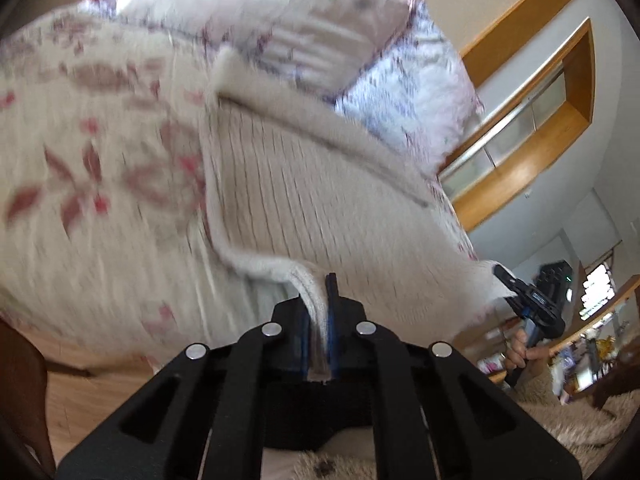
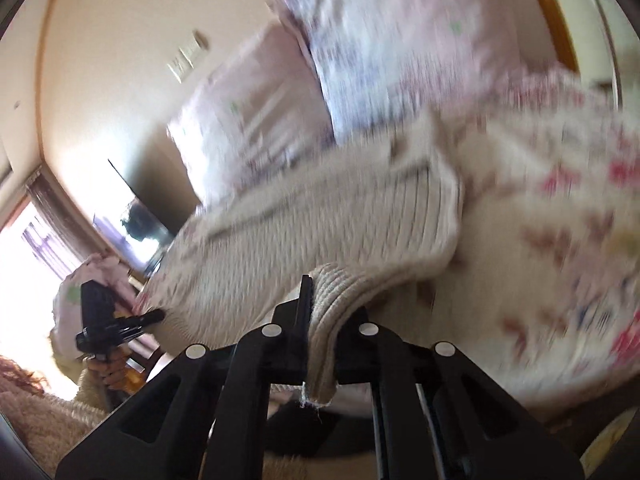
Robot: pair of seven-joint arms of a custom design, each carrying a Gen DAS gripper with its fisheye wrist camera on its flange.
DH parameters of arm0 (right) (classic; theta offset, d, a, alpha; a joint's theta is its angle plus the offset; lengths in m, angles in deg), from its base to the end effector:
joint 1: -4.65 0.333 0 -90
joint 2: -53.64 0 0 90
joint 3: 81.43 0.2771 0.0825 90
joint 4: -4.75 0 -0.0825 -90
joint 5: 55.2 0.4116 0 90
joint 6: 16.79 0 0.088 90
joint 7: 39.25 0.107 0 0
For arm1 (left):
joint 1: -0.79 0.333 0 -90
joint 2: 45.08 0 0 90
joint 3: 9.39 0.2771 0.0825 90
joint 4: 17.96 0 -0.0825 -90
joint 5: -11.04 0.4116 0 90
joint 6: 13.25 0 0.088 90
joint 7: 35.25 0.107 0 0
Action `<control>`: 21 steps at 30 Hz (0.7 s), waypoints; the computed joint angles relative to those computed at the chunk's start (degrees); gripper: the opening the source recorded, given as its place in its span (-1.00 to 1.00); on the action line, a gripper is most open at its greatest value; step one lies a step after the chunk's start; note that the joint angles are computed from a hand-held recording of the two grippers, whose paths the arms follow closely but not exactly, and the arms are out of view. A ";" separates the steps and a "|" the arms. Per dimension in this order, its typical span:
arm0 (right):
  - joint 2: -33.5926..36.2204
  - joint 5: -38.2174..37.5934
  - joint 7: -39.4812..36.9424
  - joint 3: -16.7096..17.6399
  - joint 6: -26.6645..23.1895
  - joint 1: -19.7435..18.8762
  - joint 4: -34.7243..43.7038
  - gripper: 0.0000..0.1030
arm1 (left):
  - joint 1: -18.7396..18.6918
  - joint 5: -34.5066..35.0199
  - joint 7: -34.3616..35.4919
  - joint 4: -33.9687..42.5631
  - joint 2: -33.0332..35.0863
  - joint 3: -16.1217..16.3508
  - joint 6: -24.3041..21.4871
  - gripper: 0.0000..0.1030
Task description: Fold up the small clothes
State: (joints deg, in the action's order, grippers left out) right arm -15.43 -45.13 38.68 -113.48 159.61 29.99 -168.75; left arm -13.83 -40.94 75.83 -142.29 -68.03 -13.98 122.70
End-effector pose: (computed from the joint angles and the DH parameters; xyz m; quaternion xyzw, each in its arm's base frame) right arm 0.3445 -0.0281 0.4855 -0.5448 0.5987 -0.1819 0.5583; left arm 0.4886 -0.1844 0.5850 0.5526 -0.6958 0.4544 0.0627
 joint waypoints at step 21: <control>29.96 -12.29 13.64 8.31 20.35 -2.17 20.65 -0.86 | 4.30 22.10 -13.88 37.53 28.99 -5.91 10.09 -0.88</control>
